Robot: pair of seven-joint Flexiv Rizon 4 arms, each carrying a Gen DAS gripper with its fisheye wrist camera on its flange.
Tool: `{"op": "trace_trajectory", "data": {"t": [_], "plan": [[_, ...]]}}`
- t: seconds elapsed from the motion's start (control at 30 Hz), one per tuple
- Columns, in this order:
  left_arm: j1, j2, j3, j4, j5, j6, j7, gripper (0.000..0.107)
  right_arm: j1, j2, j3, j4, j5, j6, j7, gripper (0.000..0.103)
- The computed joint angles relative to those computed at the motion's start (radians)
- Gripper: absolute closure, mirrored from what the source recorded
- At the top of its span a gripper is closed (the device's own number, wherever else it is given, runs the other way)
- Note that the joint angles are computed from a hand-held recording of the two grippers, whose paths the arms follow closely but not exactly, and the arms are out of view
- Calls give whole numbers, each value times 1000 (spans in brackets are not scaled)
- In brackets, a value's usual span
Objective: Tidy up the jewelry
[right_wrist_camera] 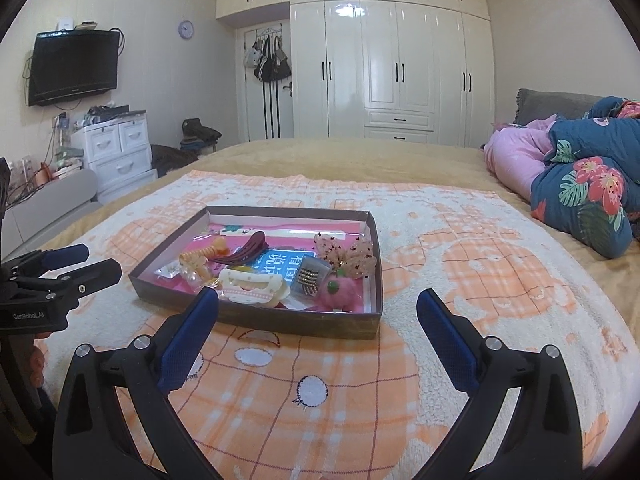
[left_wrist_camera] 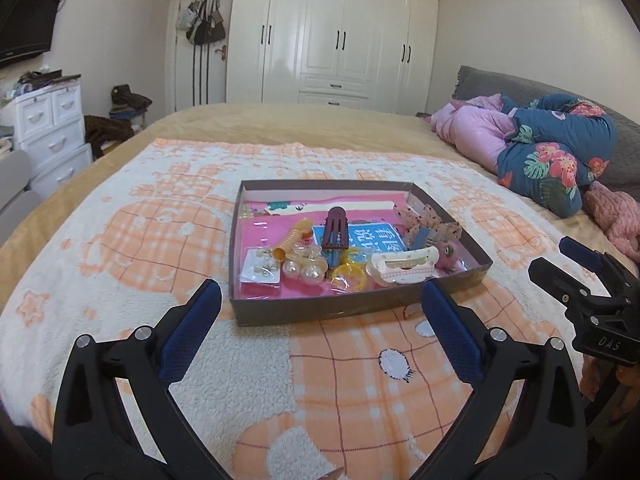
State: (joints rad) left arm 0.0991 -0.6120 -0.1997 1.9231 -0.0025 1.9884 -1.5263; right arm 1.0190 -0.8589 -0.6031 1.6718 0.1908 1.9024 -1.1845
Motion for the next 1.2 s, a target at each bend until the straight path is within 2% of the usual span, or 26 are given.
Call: {"op": "trace_trajectory", "data": {"t": [0.07, 0.33, 0.4, 0.6, 0.7, 0.87, 1.2], "plan": [[-16, 1, 16, 9, -5, 30, -4, 15, 15, -4, -14, 11, 13, 16, -4, 6], [9, 3, 0, 36, 49, 103, -49, 15, 50, -14, -23, 35, 83, 72, -65, 6], [-38, 6, 48, 43, 14, 121, -42, 15, 53, -15, -18, 39, 105, 84, -82, 6], [-95, 11, 100, 69, -34, 159, -29, 15, 111, -46, -66, 45, 230, 143, -137, 6], [-151, 12, 146, 85, -88, 189, 0, 15, 122, -51, -68, 43, 284, 171, -172, 6], [-128, 13, 120, 106, -62, 224, -3, 15, 117, -41, -45, 41, 347, 191, -229, 6], [-141, 6, 127, 109, -80, 255, 12, 15, 114, -40, -23, 9, 446, 188, -322, 6]]}}
